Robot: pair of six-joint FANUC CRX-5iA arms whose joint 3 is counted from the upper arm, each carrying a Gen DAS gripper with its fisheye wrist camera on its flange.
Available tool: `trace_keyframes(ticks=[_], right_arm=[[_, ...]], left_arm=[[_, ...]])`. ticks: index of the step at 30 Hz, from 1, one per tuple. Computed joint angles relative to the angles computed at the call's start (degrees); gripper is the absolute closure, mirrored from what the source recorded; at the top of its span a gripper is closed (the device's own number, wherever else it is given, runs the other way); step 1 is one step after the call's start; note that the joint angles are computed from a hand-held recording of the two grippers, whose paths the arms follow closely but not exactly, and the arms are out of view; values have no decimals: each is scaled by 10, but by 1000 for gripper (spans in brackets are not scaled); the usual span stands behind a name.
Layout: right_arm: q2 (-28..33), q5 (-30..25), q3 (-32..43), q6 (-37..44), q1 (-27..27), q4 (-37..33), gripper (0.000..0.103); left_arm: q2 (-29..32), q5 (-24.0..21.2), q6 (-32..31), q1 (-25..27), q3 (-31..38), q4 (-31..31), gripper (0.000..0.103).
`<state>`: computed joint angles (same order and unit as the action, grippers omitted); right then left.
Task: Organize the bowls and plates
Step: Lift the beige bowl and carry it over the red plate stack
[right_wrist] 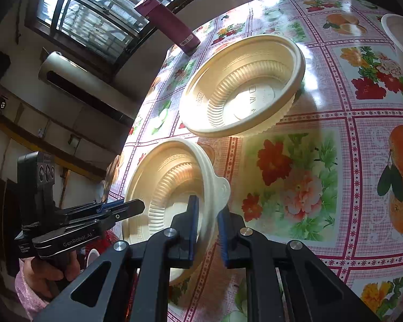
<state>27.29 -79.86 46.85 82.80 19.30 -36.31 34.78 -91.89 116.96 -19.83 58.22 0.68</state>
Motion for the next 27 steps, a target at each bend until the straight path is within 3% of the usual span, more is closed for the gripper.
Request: trace_keyframes(ticks=[12, 18, 27], right_arm=[[-99, 51, -105, 18, -9, -14, 89], [-142, 58, -123, 30, 11, -16, 88], [-191, 81, -161, 41, 89, 3, 86]], left_arm=[[-44, -8, -8, -46, -3, -42, 89], [-121, 6, 3, -72, -69, -82, 89], [-243, -4, 46, -105, -182, -151, 88]])
